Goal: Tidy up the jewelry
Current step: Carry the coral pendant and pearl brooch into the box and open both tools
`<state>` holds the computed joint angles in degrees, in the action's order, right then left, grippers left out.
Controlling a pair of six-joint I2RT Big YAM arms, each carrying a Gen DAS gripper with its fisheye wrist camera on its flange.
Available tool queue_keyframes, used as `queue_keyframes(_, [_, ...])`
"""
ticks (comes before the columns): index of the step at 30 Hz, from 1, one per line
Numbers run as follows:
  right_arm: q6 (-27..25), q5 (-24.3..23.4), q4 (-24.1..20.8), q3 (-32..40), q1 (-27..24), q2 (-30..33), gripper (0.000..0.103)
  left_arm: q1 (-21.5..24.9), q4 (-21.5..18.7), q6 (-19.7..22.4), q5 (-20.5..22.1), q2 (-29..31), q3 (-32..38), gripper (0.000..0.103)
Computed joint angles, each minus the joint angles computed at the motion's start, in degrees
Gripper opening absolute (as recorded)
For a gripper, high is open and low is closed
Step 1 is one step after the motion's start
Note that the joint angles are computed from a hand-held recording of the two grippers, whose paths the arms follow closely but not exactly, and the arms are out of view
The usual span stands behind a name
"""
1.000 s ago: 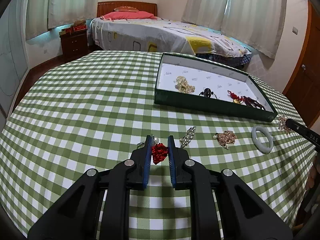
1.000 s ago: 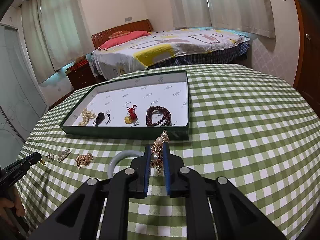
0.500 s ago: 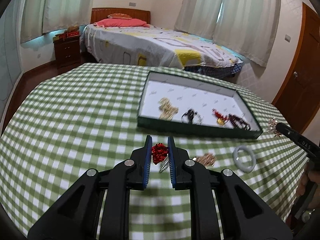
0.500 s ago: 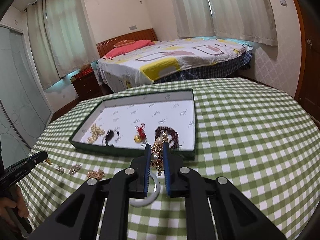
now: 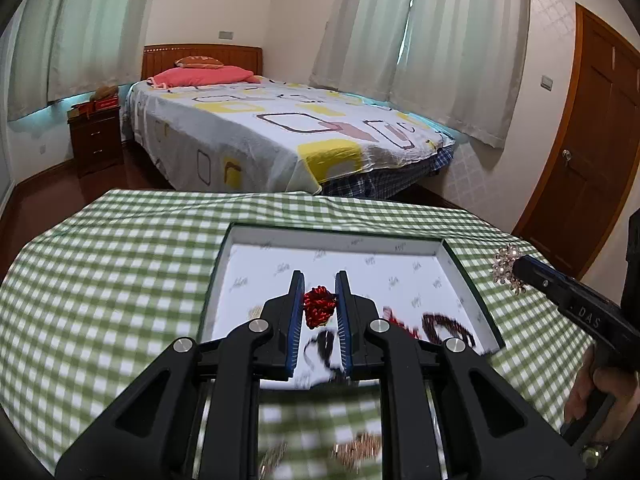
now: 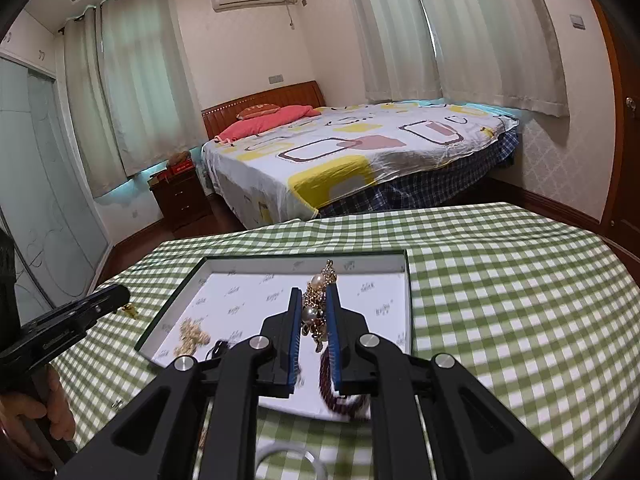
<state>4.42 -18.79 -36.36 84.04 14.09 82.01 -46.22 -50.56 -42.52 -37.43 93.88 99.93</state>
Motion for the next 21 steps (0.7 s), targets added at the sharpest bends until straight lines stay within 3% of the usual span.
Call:
queue_keyframes(6, [-0.77, 0.36, -0.62, 3.54, -0.08, 5.08, 0.013, 3.87, -1.97, 1.75, 3.94, 6.26, 5.95, 0.016])
queue_keyframes(21, [-1.31, 0.07, -8.67, 11.0, -1.06, 15.66, 0.013, 10.67, -12.73, -2.73, 12.74, 15.26, 14.07, 0.016])
